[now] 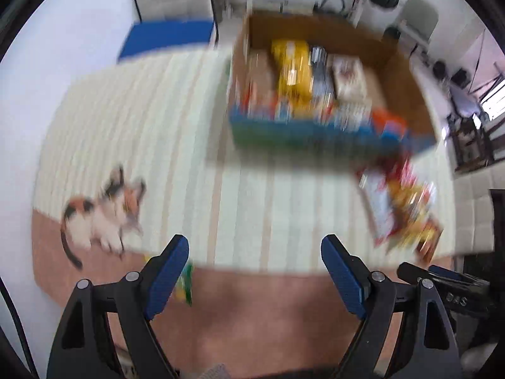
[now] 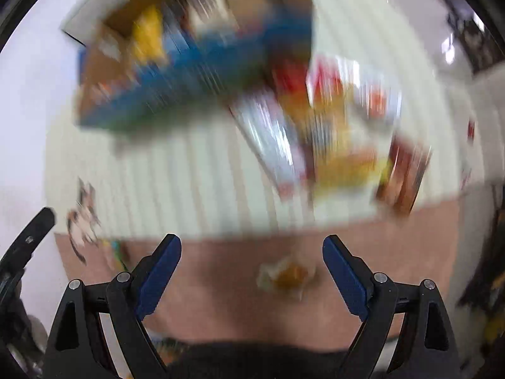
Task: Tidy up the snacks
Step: 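Withdraw both tools from the box toward the loose snacks, then grasp the candy-ball bag with the left tool while the right tool grasps the braised egg pack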
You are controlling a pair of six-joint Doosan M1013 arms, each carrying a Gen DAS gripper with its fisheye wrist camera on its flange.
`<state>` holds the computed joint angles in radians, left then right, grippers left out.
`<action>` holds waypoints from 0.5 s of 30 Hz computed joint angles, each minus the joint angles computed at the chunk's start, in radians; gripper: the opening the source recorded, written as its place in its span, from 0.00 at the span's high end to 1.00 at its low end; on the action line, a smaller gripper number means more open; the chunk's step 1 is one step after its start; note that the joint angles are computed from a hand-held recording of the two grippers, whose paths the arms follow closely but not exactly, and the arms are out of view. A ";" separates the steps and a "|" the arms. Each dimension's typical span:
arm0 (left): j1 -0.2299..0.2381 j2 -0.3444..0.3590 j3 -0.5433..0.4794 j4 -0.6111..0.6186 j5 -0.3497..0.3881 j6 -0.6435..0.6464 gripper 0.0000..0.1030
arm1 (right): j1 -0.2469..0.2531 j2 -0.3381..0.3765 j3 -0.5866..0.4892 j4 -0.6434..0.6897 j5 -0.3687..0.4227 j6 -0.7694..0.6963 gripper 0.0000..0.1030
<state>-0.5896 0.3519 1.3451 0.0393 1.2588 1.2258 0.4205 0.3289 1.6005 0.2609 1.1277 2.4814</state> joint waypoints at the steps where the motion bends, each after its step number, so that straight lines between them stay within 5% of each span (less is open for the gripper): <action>1: -0.002 -0.001 0.029 -0.004 0.017 -0.003 0.16 | -0.003 0.001 0.033 0.049 -0.013 -0.005 0.09; 8: -0.002 -0.001 0.139 -0.059 0.068 -0.022 0.17 | -0.008 0.016 0.147 0.191 -0.073 0.009 0.13; 15: -0.004 -0.011 0.178 -0.062 0.064 -0.044 0.17 | 0.008 0.034 0.138 0.150 -0.068 0.040 0.32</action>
<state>-0.5939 0.3413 1.5233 -0.0225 1.3224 1.1818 0.4282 0.3631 1.7389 0.4112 1.0600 2.5217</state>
